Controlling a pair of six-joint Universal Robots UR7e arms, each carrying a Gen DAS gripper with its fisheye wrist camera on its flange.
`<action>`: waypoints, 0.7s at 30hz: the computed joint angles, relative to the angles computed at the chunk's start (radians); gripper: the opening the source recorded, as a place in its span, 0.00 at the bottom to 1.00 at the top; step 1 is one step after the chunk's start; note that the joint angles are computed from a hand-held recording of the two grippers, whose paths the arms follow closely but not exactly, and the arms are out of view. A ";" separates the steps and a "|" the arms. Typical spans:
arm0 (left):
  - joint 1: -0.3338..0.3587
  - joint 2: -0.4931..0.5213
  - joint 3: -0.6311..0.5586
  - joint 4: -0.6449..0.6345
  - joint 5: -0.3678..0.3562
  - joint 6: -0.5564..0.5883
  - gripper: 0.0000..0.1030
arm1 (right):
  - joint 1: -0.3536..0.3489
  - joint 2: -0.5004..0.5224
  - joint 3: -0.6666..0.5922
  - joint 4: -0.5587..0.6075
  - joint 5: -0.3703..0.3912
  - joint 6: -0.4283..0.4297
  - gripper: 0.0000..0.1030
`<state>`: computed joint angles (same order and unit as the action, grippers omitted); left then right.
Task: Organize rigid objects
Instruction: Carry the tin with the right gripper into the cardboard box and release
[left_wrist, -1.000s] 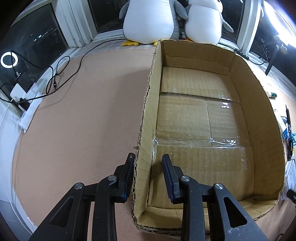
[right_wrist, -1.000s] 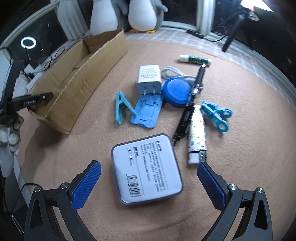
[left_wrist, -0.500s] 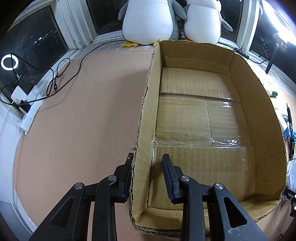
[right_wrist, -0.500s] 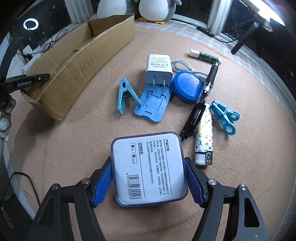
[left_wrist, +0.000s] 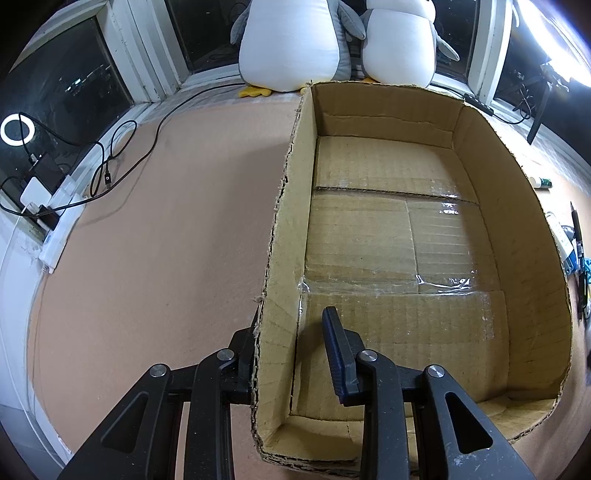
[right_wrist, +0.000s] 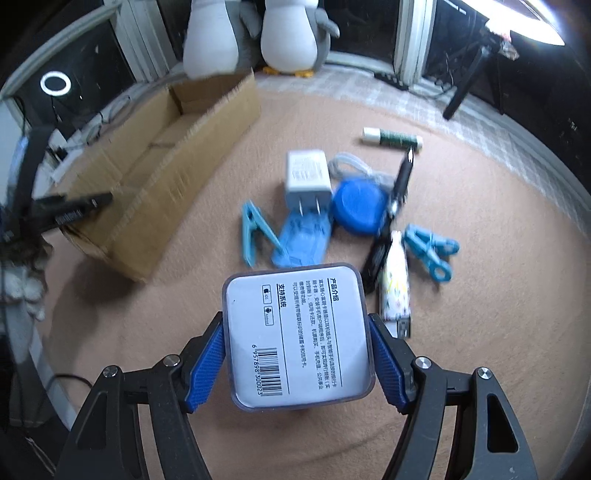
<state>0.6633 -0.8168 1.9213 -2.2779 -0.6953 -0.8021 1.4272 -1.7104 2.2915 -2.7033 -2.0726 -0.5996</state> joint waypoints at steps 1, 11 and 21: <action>0.001 -0.001 0.001 -0.002 -0.001 0.001 0.30 | 0.010 0.002 -0.006 -0.001 0.003 0.004 0.67; 0.002 -0.001 0.006 -0.018 0.000 0.014 0.30 | 0.168 0.124 -0.134 -0.014 0.059 0.044 0.67; 0.008 -0.016 0.024 -0.065 -0.018 0.041 0.29 | 0.249 0.336 -0.258 -0.022 0.071 0.087 0.67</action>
